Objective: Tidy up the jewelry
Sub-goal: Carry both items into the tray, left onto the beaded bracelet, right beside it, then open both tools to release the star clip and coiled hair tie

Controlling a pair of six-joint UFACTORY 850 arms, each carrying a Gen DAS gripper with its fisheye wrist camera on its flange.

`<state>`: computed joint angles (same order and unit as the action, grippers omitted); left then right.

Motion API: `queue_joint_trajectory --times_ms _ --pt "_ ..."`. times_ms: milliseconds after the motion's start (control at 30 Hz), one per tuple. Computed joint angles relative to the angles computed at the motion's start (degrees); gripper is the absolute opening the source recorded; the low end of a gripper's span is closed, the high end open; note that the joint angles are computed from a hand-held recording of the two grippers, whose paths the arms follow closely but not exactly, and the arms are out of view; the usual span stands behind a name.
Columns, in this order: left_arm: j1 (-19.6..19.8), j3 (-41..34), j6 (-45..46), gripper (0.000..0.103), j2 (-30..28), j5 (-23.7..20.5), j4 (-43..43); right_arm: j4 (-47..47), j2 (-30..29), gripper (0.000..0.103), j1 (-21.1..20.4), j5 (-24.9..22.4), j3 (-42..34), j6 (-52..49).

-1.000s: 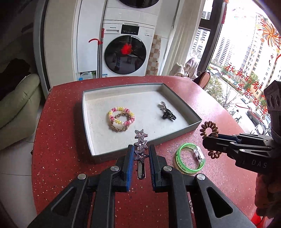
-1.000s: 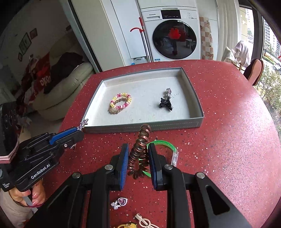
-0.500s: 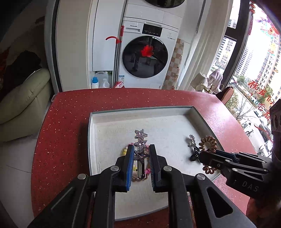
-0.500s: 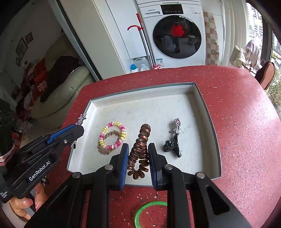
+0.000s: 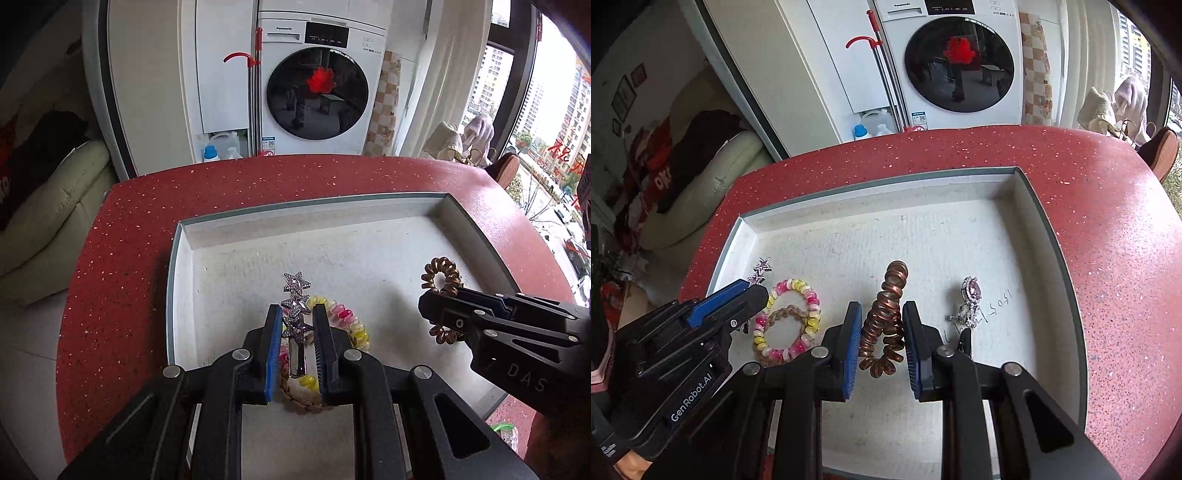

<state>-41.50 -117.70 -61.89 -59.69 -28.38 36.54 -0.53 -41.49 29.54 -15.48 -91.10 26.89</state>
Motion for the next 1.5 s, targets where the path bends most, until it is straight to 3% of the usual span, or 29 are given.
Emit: queue_joint_trajectory --times_ms 267,567,667,1033,1067,1100,1133,1167,1467,1500 --pt "-0.4 -3.0 2.8 0.035 -2.3 -2.4 -1.6 4.1 -1.4 0.029 -0.4 -0.3 -0.7 -3.4" --pt "-0.8 -2.4 0.0 0.035 -1.6 -2.8 0.9 13.0 0.1 0.049 -0.6 1.1 0.6 -10.6" --pt "-0.9 -1.7 -1.5 0.035 -0.9 -2.4 2.1 11.3 2.1 0.055 -0.5 2.9 2.6 -8.6" --pt "-1.4 1.1 -4.5 0.036 1.5 -1.6 5.3 7.2 7.8 0.057 -0.5 6.1 9.2 -2.1" --pt "-1.4 1.2 -4.5 0.048 1.6 -1.7 5.3 6.2 8.1 0.057 -0.5 6.1 9.5 -1.2" --pt "-1.5 1.6 -5.3 0.085 1.9 -1.7 6.1 5.2 8.4 0.057 -0.4 6.2 9.9 -0.1" --pt "-1.8 2.6 -8.5 0.097 2.6 -1.6 9.0 5.0 8.6 0.057 -0.4 6.4 10.2 0.3" --pt "-2.1 4.1 -12.4 0.102 3.5 -1.1 13.1 4.7 9.0 0.057 -0.4 6.5 10.6 0.7" --pt "-2.6 7.2 -15.8 0.103 6.3 -0.5 16.4 3.3 10.4 0.057 -0.1 6.8 12.3 2.7" --pt "-2.8 7.2 -17.1 0.103 6.3 -2.0 17.4 3.2 10.7 0.057 0.0 7.0 12.6 2.7"
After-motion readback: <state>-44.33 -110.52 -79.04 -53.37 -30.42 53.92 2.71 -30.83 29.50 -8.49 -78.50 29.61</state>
